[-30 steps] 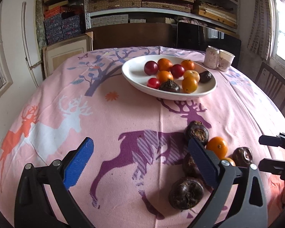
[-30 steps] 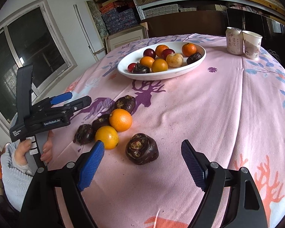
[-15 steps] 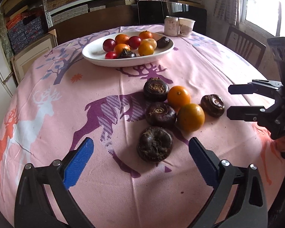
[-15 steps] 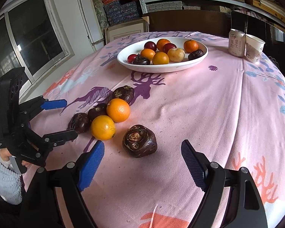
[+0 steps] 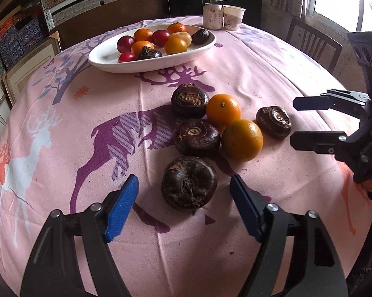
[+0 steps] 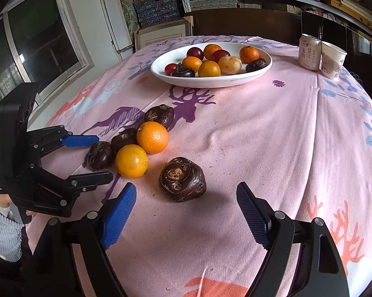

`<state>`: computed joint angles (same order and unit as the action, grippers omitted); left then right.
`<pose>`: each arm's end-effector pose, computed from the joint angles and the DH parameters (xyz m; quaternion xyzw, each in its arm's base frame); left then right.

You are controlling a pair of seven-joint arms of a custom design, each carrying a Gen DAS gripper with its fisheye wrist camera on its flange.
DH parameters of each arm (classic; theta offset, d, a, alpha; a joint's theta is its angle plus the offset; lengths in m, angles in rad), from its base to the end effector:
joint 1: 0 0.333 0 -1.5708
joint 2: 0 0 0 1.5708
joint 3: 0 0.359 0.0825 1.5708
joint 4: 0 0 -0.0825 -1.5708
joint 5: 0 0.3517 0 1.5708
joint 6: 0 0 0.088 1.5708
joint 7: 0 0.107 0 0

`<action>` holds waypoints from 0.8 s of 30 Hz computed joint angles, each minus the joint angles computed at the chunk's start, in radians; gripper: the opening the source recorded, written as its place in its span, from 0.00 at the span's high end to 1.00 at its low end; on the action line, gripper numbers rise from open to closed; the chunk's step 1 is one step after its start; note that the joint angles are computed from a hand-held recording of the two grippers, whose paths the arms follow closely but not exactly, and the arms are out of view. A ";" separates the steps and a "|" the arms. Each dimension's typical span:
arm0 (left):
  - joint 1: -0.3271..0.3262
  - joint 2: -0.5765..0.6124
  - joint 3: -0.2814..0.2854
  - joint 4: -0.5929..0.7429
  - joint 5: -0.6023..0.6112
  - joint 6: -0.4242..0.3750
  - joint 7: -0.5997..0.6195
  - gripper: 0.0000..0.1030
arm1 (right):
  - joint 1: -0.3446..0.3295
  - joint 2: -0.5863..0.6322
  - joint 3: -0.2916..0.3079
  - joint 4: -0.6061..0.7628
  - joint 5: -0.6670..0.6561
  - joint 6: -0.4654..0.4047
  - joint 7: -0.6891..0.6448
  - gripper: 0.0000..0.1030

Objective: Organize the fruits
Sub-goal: 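Grasp a dark brown knobbly fruit with the left tool while the right tool grasps another, then place both brown fruits on the white plate and open both tools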

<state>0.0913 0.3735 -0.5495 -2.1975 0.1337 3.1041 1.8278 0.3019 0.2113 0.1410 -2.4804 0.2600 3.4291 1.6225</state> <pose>0.5405 -0.2505 0.3698 -0.3770 0.8762 -0.2683 0.1347 0.4805 0.1925 0.3643 -0.6924 0.6269 -0.1623 0.3182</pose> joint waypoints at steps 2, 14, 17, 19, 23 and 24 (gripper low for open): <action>0.016 0.006 -0.019 0.004 -0.008 -0.002 0.004 0.36 | 0.052 0.003 -0.042 0.015 0.031 -0.024 -0.034 0.19; 0.037 0.025 -0.056 0.023 -0.039 -0.021 0.039 0.50 | 0.326 0.038 -0.299 0.094 0.150 -0.133 -0.134 0.53; 0.044 0.023 -0.062 0.017 -0.046 -0.011 0.041 0.60 | 0.326 0.037 -0.301 0.092 0.148 -0.132 -0.134 0.57; 0.096 0.035 -0.115 0.019 -0.065 -0.018 0.058 0.60 | 0.261 0.034 -0.237 0.089 0.142 -0.123 -0.133 0.58; 0.124 0.037 -0.141 0.009 -0.073 0.001 0.063 0.60 | 0.116 0.031 -0.096 0.081 0.121 -0.102 -0.122 0.58; 0.142 0.040 -0.159 0.006 -0.074 0.007 0.065 0.60 | 0.076 0.030 -0.057 0.078 0.113 -0.094 -0.114 0.58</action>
